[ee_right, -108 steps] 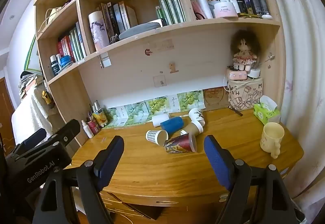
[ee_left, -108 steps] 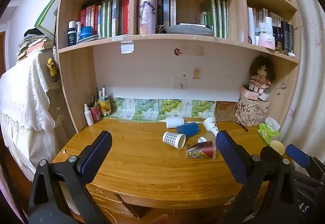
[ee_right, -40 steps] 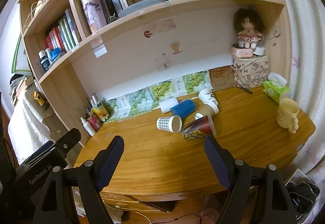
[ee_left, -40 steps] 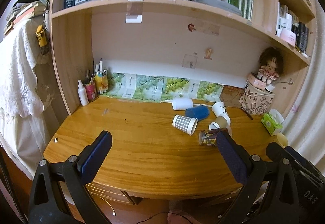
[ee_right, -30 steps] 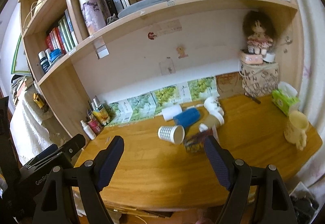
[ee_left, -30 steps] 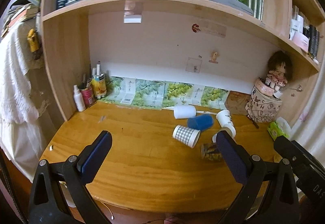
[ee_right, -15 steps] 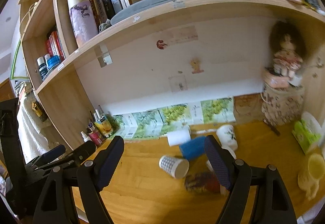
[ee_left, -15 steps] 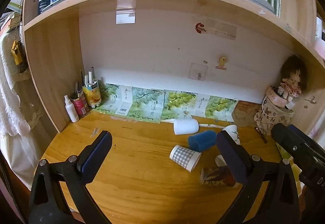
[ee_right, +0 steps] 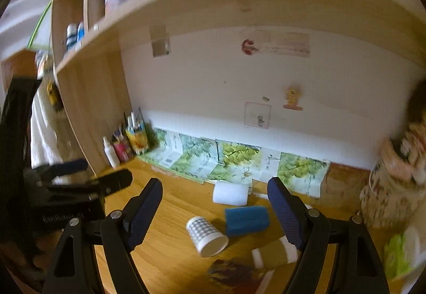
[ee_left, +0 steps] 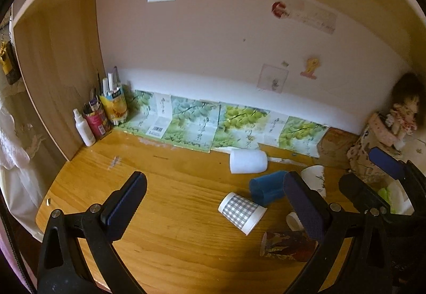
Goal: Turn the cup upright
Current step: 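Move the right tool toward the white translucent cup lying on its side, then close the right gripper around the white translucent cup's body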
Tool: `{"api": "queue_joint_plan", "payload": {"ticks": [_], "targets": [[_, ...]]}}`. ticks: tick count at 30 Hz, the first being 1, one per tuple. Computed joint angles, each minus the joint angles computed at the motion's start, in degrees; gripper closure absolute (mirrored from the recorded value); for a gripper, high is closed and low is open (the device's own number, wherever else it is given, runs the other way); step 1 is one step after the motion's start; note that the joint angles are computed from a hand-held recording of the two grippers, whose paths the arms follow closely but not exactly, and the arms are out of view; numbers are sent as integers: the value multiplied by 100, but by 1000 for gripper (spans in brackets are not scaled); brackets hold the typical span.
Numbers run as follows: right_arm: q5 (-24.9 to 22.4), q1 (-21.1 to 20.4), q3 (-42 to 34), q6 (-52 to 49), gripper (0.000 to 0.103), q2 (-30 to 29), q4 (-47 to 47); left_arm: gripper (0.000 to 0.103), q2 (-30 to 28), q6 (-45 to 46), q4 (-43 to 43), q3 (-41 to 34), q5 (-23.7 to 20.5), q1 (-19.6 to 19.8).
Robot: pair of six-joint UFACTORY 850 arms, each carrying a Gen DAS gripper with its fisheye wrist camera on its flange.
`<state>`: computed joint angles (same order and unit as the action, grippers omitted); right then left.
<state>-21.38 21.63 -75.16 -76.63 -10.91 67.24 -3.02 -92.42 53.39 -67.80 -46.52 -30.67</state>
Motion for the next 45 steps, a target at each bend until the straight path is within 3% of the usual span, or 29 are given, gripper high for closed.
{"api": "queue_joint_plan", "payload": {"ticks": [13, 20, 45], "targets": [[-750, -181, -1771, 53, 21, -1705, -1248, 1, -624, 588, -716, -387, 187, 484], [-1403, -164, -2957, 175, 21, -2679, -1958, 1, -921, 662, -629, -515, -8, 583], [-3340, 164, -6891, 1042, 21, -5463, -3963, 1, -1042, 831, -909, -391, 148, 651]]}}
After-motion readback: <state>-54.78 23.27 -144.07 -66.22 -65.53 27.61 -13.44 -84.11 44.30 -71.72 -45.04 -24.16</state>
